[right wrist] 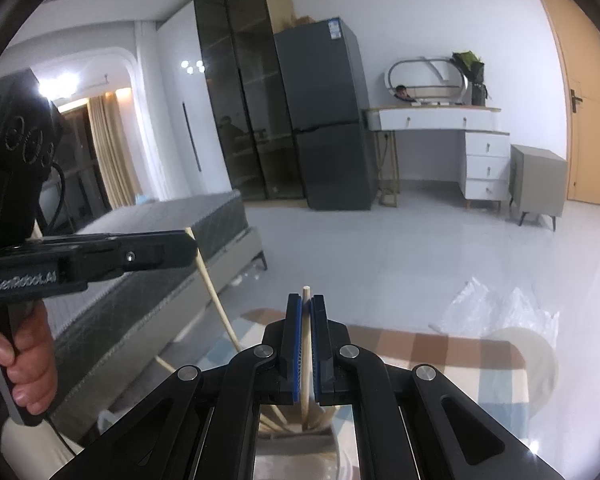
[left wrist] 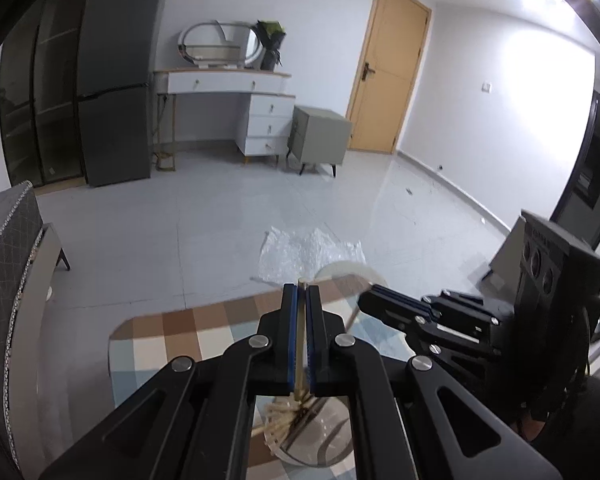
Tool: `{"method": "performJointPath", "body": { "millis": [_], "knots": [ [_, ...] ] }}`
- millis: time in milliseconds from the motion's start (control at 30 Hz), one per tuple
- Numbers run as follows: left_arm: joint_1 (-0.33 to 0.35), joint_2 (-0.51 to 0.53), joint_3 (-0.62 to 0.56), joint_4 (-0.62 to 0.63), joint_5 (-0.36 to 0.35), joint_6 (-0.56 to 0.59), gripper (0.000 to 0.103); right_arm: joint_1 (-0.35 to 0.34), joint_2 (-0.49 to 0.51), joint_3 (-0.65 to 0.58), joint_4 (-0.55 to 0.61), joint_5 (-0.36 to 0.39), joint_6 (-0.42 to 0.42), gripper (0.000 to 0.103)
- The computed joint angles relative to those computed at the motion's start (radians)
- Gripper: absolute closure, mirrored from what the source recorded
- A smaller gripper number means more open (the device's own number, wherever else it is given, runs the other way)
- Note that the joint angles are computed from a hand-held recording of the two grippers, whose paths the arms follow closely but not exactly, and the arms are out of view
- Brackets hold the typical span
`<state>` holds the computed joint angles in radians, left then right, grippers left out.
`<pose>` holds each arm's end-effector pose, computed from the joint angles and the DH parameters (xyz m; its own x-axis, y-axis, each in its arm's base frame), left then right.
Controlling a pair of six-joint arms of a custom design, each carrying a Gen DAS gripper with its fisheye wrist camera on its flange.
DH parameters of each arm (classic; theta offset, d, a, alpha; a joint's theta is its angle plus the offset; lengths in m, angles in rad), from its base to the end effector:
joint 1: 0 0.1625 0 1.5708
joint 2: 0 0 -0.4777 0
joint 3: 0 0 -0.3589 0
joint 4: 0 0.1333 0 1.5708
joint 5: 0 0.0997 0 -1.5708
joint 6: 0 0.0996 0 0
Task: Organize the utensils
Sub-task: 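Open both tools to release the chopsticks into the grey holder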
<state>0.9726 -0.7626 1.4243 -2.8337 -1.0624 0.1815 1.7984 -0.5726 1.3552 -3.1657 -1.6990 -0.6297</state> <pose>-0.2778 -0.7304 0.2566 -0.7787 0.3831 -0.4969 0.6151 0.6225 -0.4839 0.2971 -0.7485 0.1727 -0.7064 -0.5024 0.4985 -0.7068 0.4630 -0.5349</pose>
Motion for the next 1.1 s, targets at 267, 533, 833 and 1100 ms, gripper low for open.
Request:
{"method": "performJointPath", "body": {
  "millis": [267,533,833,1100],
  "knots": [
    [0.013,0.014,-0.005,0.19,0.01,-0.103,0.103,-0.026,-0.006,0.048,0.04,-0.029,0.036,0.1],
    [0.021,-0.011,-0.004,0.312,0.007,-0.268,0.103,-0.04,-0.048,0.117,0.064,-0.048,0.113,0.096],
    [-0.068,-0.101,0.17,0.091,0.175,-0.285,0.037,-0.028,-0.146,0.293,-0.077,-0.045,0.168,0.066],
    [-0.165,-0.151,0.314,-0.141,0.351,-0.247,0.019,0.019,-0.224,0.445,-0.274,-0.012,0.177,0.032]
  ]
}}
